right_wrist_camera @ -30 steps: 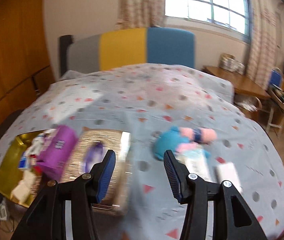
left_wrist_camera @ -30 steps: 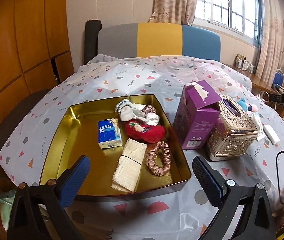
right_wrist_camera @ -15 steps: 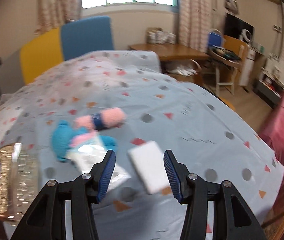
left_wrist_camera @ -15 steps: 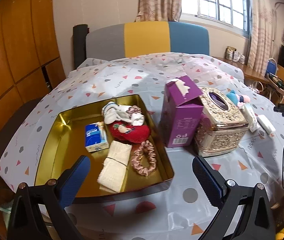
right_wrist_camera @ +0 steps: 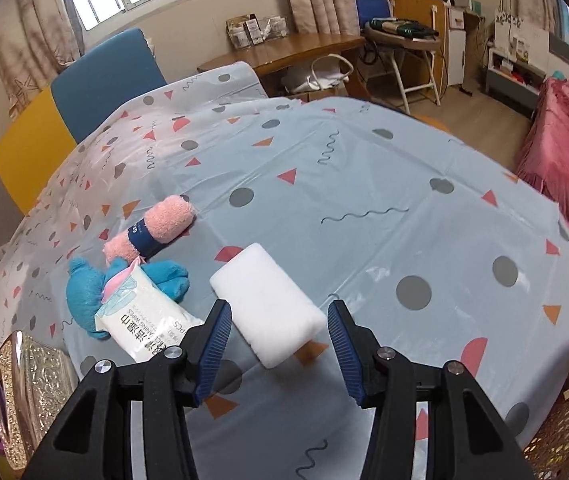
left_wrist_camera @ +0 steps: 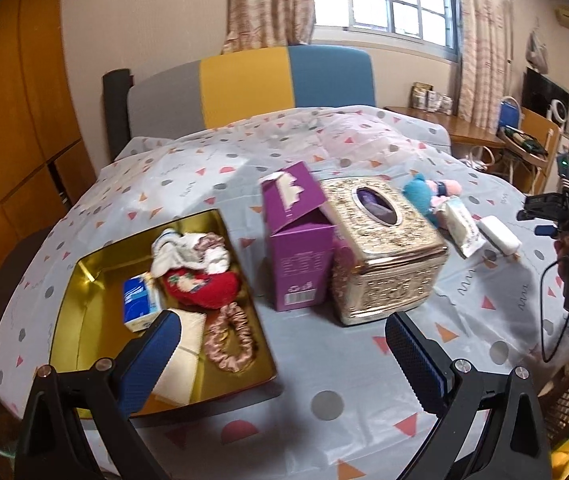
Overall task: Organize soft objects
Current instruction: 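Move both tools back toward the remaining soft items, then grasp the white cleaning-wipes packet with the left gripper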
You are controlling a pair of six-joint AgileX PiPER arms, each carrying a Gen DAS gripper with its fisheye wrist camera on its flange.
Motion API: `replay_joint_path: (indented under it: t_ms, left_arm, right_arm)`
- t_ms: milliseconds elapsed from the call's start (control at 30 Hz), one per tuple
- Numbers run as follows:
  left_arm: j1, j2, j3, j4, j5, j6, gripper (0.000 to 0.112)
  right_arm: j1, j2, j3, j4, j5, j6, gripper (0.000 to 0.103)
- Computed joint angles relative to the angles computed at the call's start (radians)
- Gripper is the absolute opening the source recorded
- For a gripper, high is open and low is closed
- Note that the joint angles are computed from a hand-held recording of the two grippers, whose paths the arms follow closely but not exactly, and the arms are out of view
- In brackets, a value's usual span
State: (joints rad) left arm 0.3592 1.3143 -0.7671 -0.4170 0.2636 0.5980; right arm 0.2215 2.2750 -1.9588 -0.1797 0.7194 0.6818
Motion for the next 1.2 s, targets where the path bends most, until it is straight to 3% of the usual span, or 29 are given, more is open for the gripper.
replay_joint_path:
  t_ms: [100,267,633,833,1033,1200]
  left_arm:
    - [-0.039,0.005,-0.021,0.014,0.010,-0.023,0.103]
    - [-0.088,0.023,-0.095,-0.123,0.093,0.070,0.103]
    - [-0.283,0.187,-0.362,-0.037,0.259,-0.079,0.103]
    - [-0.394,0.354,-0.573,0.043,0.348,-0.205,0.102]
    - [-0.488,0.573,-0.831,0.168,0.440,-0.379,0.091]
    - [-0.530,0.809,-1.121,0.256,0.582,-0.522,0.087]
  right_arm:
    - [-0.006,0.004,-0.005,0.021,0.001,-0.012,0.051]
    - [-0.019,-0.008,0.017,0.046,-0.015,0.002,0.051]
    - [-0.074,-0.053,0.119,0.119,-0.074,0.077,0.051]
    - [-0.105,-0.078,0.176,0.184,-0.124,0.083,0.051]
    - [-0.120,-0.115,0.239,0.205,-0.191,0.099,0.051]
    - [-0.140,-0.129,0.273,0.280,-0.231,0.061,0.051]
